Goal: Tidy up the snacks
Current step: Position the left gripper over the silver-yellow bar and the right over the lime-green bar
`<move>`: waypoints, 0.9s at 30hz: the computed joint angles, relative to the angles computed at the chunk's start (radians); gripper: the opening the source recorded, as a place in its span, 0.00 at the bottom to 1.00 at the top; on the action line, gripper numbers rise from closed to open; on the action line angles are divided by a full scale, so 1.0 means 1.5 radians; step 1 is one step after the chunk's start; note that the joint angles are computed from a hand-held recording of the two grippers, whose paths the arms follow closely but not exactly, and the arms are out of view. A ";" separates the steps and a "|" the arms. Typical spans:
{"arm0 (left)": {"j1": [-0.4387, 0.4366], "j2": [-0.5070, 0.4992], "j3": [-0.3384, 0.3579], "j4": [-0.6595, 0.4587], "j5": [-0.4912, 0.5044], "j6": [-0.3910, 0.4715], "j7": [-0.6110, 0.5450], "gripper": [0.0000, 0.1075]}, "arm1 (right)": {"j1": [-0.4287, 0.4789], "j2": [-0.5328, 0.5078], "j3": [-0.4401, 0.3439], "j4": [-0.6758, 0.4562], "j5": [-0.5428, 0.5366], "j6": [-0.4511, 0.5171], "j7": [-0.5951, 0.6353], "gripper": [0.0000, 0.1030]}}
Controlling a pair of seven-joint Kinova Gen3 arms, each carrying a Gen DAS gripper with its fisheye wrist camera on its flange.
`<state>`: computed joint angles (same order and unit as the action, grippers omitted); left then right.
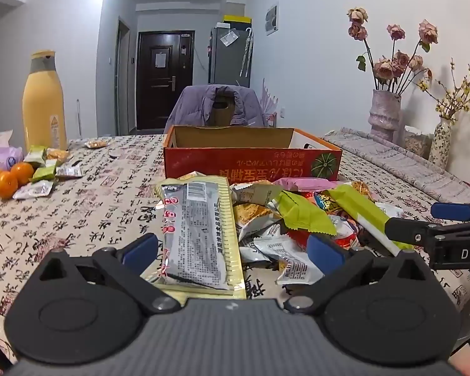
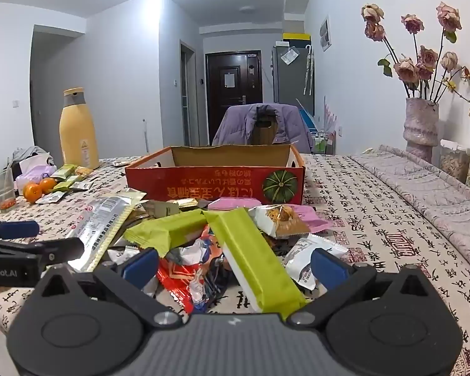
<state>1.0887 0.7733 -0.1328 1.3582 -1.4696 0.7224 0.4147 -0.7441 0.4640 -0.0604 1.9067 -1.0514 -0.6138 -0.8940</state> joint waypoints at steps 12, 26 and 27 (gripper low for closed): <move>-0.014 -0.013 0.009 0.030 -0.033 -0.012 0.055 0.96 | -0.003 -0.008 -0.001 0.006 -0.015 0.007 0.016 1.00; -0.026 -0.013 0.027 0.033 -0.049 -0.013 0.068 0.96 | -0.004 -0.005 0.000 -0.001 -0.017 0.017 0.017 1.00; -0.026 -0.013 0.027 0.033 -0.050 -0.013 0.069 0.96 | -0.004 -0.005 0.000 0.000 -0.017 0.016 0.017 1.00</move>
<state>1.0492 0.7543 -0.0921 1.4079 -1.5445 0.7025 0.5182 -0.7498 0.4558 -0.0603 1.9062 -1.0767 -0.5890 -0.8690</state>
